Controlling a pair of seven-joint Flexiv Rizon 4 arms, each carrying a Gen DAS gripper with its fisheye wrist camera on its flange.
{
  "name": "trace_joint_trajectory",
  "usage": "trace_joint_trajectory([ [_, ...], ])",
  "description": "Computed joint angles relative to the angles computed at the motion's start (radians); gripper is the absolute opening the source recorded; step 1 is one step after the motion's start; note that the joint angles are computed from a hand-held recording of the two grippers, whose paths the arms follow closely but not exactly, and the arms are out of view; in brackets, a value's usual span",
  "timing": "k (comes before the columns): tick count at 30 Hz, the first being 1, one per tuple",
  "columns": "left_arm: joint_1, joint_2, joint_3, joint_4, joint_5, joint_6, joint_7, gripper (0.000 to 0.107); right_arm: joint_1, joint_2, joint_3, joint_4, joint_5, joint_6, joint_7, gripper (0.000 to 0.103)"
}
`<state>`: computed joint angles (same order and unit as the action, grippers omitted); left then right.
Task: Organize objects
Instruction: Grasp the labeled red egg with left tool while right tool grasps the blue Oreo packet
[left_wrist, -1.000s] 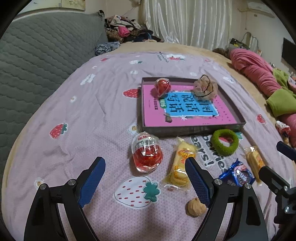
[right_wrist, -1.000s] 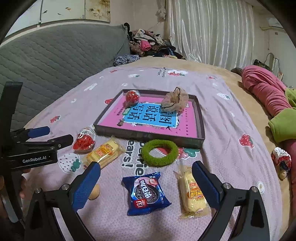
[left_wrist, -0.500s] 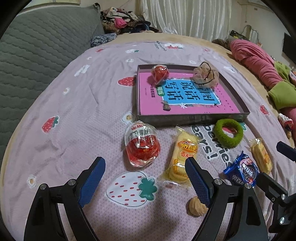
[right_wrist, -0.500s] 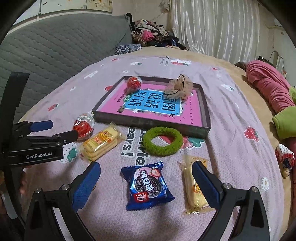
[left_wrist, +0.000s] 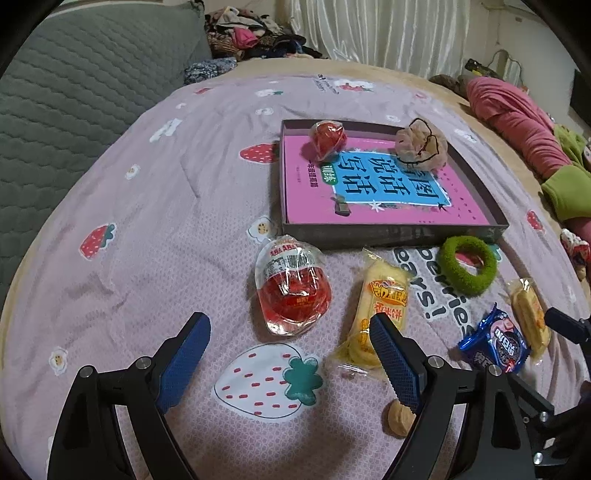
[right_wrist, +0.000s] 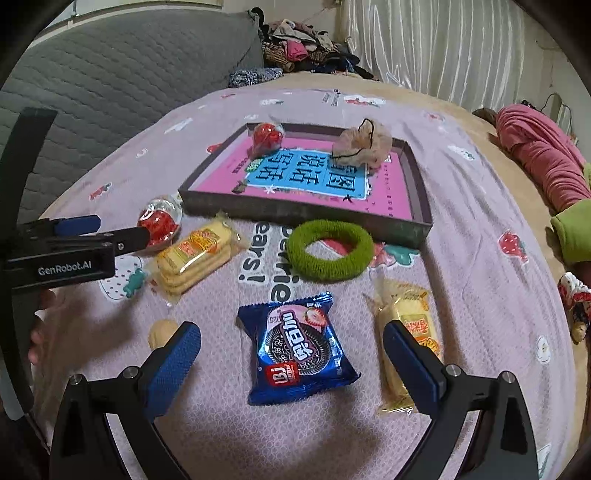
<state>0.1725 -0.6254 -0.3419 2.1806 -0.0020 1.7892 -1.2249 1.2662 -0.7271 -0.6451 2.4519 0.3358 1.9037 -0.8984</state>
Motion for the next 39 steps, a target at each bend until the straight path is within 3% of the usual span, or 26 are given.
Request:
trace_joint_trajectory([
  [17, -0.059, -0.055, 0.038, -0.086, -0.051, -0.043, 0.021, 0.089, -0.048, -0.037, 0.04, -0.028, -0.019, -0.007, 0.015, 0.1],
  [22, -0.146, -0.081, 0.12, -0.142, -0.078, -0.05, 0.015, 0.089, -0.01, -0.066, 0.005, -0.036, -0.024, -0.029, 0.015, 0.1],
  [27, -0.177, -0.101, 0.148, -0.166, -0.097, -0.074, 0.019, 0.089, -0.045, -0.072, 0.032, -0.048, -0.048, -0.032, 0.02, 0.1],
  [33, -0.17, -0.114, 0.138, -0.177, -0.111, -0.081, 0.019, 0.089, -0.077, -0.083, 0.062, -0.061, -0.054, -0.022, 0.02, 0.099],
  [39, -0.161, -0.126, 0.131, -0.19, -0.122, -0.107, 0.028, 0.088, -0.117, -0.079, 0.102, -0.069, -0.045, 0.011, 0.012, 0.09],
])
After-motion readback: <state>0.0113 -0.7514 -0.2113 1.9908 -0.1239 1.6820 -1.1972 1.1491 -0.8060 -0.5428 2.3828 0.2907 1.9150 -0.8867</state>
